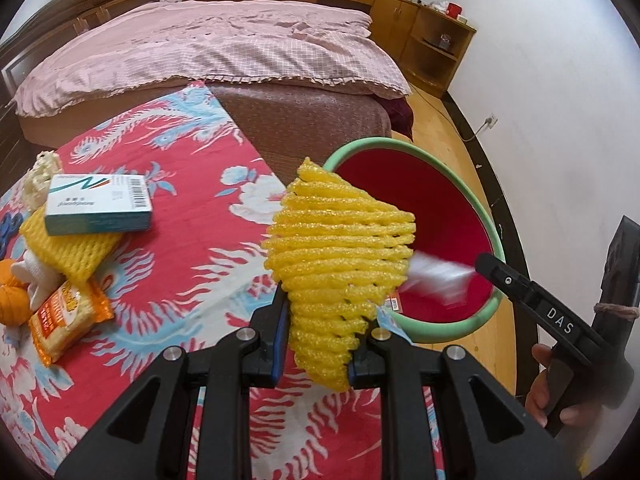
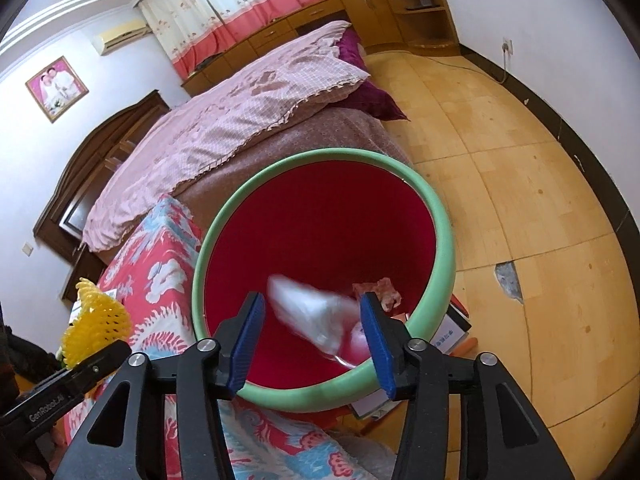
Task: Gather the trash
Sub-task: 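Carry the bag to the red bin and open the right tool while the left tool carries the net, then open the left tool over the red bin to drop the foam net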
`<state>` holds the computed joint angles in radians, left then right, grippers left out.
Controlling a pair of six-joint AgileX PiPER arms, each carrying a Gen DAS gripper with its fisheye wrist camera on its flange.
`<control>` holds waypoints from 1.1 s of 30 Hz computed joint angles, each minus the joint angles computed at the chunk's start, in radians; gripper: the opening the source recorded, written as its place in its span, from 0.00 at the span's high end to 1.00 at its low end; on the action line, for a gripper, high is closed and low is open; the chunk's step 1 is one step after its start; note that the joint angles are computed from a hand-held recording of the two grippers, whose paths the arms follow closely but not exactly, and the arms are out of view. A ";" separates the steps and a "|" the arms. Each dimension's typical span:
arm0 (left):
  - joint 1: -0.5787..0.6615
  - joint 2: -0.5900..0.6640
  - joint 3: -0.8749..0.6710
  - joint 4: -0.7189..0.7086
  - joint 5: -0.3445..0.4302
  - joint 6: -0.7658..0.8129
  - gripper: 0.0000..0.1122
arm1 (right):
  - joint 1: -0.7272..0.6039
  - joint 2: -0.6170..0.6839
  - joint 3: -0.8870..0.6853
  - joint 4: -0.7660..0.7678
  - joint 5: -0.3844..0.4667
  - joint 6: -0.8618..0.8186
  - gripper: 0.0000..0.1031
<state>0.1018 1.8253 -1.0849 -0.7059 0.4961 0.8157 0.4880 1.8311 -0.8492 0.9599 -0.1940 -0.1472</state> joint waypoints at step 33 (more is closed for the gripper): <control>-0.117 0.045 -0.064 -0.022 -0.027 -0.019 0.57 | -0.029 -0.074 0.100 -0.176 -0.041 0.223 0.44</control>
<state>-0.0153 1.8706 -1.1488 -0.7281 0.4691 0.7965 0.4590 1.7570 -0.7496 0.7843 -0.2353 0.0755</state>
